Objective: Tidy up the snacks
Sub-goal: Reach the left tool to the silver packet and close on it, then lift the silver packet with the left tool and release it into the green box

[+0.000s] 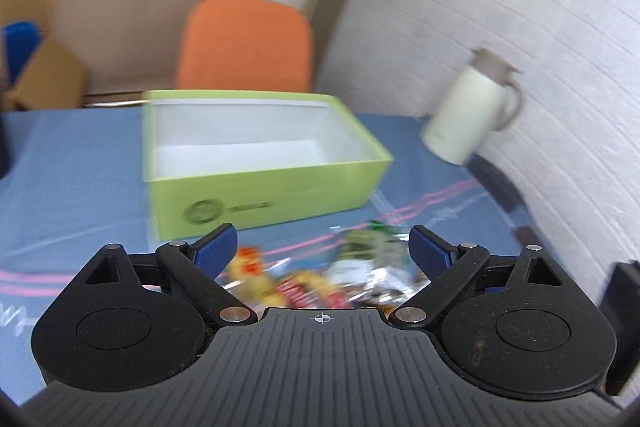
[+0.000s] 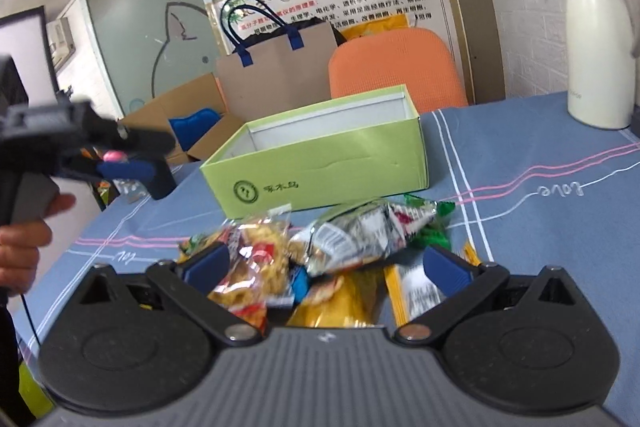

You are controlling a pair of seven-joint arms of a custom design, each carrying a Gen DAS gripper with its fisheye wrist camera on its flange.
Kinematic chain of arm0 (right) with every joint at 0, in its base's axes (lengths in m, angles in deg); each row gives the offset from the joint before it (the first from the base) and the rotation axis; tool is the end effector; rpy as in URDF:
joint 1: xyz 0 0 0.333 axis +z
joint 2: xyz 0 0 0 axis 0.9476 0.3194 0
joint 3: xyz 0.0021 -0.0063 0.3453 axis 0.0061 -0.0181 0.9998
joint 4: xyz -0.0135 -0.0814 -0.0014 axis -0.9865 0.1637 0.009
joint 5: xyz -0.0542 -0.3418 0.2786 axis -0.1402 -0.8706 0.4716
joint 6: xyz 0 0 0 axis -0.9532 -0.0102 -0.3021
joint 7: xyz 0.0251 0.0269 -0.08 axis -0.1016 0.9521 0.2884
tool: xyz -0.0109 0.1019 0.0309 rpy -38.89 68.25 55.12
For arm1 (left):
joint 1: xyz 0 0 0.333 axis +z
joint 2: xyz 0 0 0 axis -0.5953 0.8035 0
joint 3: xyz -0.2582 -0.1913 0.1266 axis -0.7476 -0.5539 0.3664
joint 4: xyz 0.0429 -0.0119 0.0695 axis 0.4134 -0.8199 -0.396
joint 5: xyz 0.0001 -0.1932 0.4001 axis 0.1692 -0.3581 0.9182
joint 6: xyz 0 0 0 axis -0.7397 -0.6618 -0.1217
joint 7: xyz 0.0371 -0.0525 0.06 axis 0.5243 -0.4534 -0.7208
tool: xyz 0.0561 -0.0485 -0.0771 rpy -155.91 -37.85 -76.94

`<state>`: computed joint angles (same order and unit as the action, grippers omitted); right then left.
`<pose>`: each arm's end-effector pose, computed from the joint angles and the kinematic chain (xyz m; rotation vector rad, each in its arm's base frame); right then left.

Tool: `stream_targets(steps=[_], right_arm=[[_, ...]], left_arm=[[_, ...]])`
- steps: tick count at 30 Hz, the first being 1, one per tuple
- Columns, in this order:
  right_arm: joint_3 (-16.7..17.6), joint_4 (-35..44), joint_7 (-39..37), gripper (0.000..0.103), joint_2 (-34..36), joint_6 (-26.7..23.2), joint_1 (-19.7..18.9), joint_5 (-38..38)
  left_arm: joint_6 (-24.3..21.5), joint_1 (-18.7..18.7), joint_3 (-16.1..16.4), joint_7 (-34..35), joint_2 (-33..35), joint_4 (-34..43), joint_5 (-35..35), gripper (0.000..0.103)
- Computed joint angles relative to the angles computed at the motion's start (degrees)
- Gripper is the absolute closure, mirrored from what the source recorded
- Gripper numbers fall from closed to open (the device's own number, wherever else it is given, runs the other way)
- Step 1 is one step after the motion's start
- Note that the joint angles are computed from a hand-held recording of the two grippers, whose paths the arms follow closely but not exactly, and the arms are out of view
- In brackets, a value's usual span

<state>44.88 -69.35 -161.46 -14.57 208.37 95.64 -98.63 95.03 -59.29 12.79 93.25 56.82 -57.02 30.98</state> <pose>0.3777 0.4027 0.5067 -1.4500 1.5328 -0.5561 0.4901 -0.3162 0.5909 -1.4912 2.2421 -1.3737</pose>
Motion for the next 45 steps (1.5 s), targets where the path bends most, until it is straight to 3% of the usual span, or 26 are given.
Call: stream_targets(steps=[2, 3, 5, 6, 8, 9, 13, 15, 16, 18, 19, 23, 27, 31, 33, 35, 37, 40, 42, 43, 45], right_arm=[[-1.16, 0.97, -2.14, 0.000, 1.87, 1.89, -0.22, 2.02], [-1.77, 1.34, -3.25, 0.000, 2.70, 3.29, -0.34, 3.10], [-2.66, 1.97, -4.13, 0.001, 4.27, 6.38, -0.85, 3.93], [-3.05, 2.28, -5.38, 0.001, 5.04, 7.22, -0.88, 5.40], [-3.37, 3.01, -6.39, 0.001, 6.35, 7.86, -1.16, 6.47], [-3.54, 3.50, -7.33, 0.001, 7.02, 7.89, -1.15, 7.05], [-4.53, 5.99, -11.20, 0.001, 10.23, 8.48, -0.63, 8.63], [-5.23, 7.24, -12.43, 0.005, 11.92, 9.72, -0.18, 8.50], [-5.20, 7.67, -13.63, 0.015, 12.08, 7.70, 0.47, 8.53], [-5.12, 8.17, -15.31, 0.025, 11.76, 4.25, 1.65, 7.75], [-5.25, 8.15, -15.37, 0.027, 11.42, 4.09, 1.94, 7.65], [-4.50, 9.48, -15.81, 0.027, 10.13, 0.02, 3.04, 3.23], [-4.23, 13.55, -18.87, 0.020, 10.42, -1.17, 3.32, -0.30], [-5.75, 24.54, -26.21, 0.019, 17.69, -0.96, 3.83, -2.53], [-7.42, 30.51, -32.47, 0.019, 22.77, 3.19, 3.67, 2.41], [-6.92, 36.03, -44.17, 0.020, 28.44, 6.81, 1.97, 14.18], [-2.25, 41.61, -59.14, 0.022, 34.37, 6.73, -1.78, 28.79], [5.66, 51.38, -75.23, 0.023, 43.88, 2.16, -6.07, 43.05], [6.55, 54.77, -79.31, 0.026, 46.92, -0.45, -5.90, 46.58], [5.85, 55.20, -79.77, 0.026, 47.25, -0.87, -5.39, 47.34], [1.22, 52.29, -75.58, 0.024, 44.61, 0.80, -2.77, 46.31]], left_arm=[[-6.64, -1.30, 0.99, 5.29, 5.07, 6.32, -2.69, 0.022], [-9.45, -0.72, 0.15, 5.08, 7.79, 9.29, -0.56, 0.023], [-13.49, 0.39, -1.79, 1.11, 13.42, 14.75, 7.83, 0.033], [-15.18, 0.67, -2.37, -0.81, 15.79, 16.93, 11.15, 0.043], [-19.73, 1.51, -3.14, -2.13, 19.71, 20.96, 13.57, 0.052], [-20.65, 1.87, -3.45, -2.49, 20.82, 21.97, 14.03, 0.053], [-21.06, 3.67, -4.80, 0.57, 23.02, 23.12, 11.55, 0.041], [-22.95, 4.92, -5.59, 3.00, 23.91, 23.71, 7.79, 0.047], [-23.88, 5.44, -5.88, 3.93, 24.04, 23.64, 5.98, 0.057], [-21.52, 5.11, -5.81, 4.74, 22.58, 21.36, 6.20, 0.070], [-20.32, 4.98, -5.76, 4.59, 21.41, 20.00, 6.02, 0.072], [-16.35, 4.98, -5.65, 6.94, 16.70, 16.22, 1.79, 0.072], [-13.98, 4.90, -4.67, 8.81, 13.91, 16.27, -2.48, 0.072], [-8.18, 4.73, -3.50, 6.18, 14.48, 19.61, 1.81, 0.071], [-6.86, 4.96, -2.62, 1.06, 16.73, 22.67, 8.14, 0.071], [-7.33, 5.55, -1.68, -3.35, 19.69, 26.03, 13.24, 0.071], [-8.89, 6.08, -0.67, -8.74, 22.82, 29.16, 17.58, 0.071], [-11.23, 7.24, 0.07, -13.52, 26.69, 31.91, 21.19, 0.066], [-12.05, 8.40, -0.25, -14.64, 28.56, 32.74, 21.06, 0.060], [-11.99, 8.74, -0.27, -15.28, 29.01, 32.81, 21.31, 0.053], [-10.46, 9.02, -0.06, -16.65, 27.99, 30.95, 22.49, 0.045]])
